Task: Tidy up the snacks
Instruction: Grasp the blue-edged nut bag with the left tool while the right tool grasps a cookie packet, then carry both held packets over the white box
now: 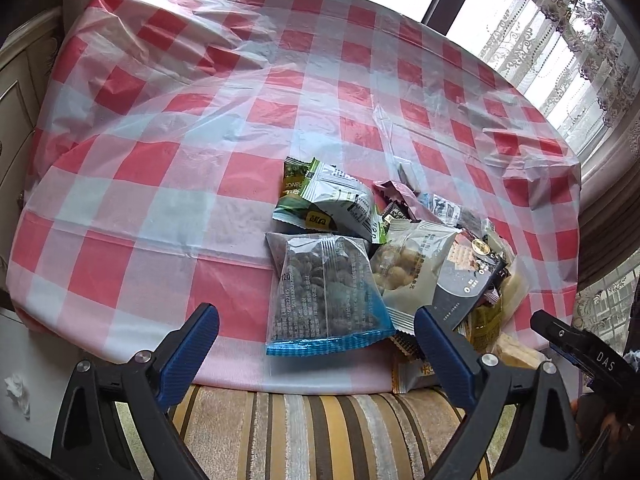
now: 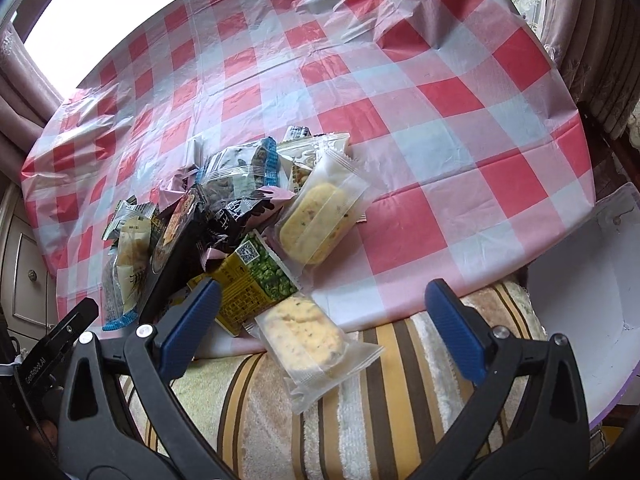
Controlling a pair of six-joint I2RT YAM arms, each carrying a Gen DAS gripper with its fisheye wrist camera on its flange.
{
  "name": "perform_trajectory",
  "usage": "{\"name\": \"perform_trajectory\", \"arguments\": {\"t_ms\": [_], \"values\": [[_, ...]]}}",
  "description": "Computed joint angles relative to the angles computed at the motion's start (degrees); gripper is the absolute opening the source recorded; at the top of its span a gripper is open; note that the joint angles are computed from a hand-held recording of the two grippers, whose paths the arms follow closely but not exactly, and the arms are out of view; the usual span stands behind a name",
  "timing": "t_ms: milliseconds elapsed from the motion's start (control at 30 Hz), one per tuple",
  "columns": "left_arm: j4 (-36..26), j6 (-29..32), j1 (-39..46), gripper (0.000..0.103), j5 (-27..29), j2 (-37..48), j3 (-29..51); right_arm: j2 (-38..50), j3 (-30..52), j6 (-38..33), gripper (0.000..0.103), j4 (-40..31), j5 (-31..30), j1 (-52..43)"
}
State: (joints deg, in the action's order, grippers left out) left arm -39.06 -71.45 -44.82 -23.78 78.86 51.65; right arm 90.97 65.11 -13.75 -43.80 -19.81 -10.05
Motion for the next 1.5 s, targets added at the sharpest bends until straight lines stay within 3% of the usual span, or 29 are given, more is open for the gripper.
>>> {"name": "perform_trajectory", "arguments": {"t_ms": [200,267,433,633,700,767,900,1067,1233,1500], "values": [[4.5,3.1,5.8,0.098,4.1,2.3,-0.8,5.9,4.0,5.1,0.094,1.5,1.9,1.2],[5.6,4.0,7.2,0.097,5.2,3.1,-0.8,7.9,5.4,6.6,0.087,1.5,2.6,1.5],[7.1,5.8,9.0,0.096,7.8,5.8,-0.1,10.9,7.5,7.7,0.083,1.7,3.2,2.7],[8.8,6.9,10.3,0.081,10.0,6.8,-0.7,12.6,8.3,8.1,0.081,2.6,3.7,4.4],[9.0,7.5,10.1,0.074,9.8,6.9,-0.5,12.5,8.2,8.0,0.075,3.2,3.5,4.7],[8.9,7.8,9.9,0.059,9.5,7.0,-0.3,12.3,8.0,7.7,0.056,3.4,3.0,4.7],[9.4,7.0,9.4,0.055,9.2,6.0,-1.1,12.1,7.7,7.4,0.042,3.1,-0.1,3.4],[8.5,3.8,7.9,0.051,7.1,3.4,-2.5,10.5,6.6,7.2,0.023,3.0,-2.1,1.8],[6.2,0.3,6.1,0.051,4.2,1.5,-3.0,8.0,5.0,6.3,0.02,2.9,-5.4,-1.2],[-2.5,-5.6,1.5,0.05,-4.7,2.6,1.7,4.3,3.1,2.9,0.02,2.4,-12.4,-7.7]]}}
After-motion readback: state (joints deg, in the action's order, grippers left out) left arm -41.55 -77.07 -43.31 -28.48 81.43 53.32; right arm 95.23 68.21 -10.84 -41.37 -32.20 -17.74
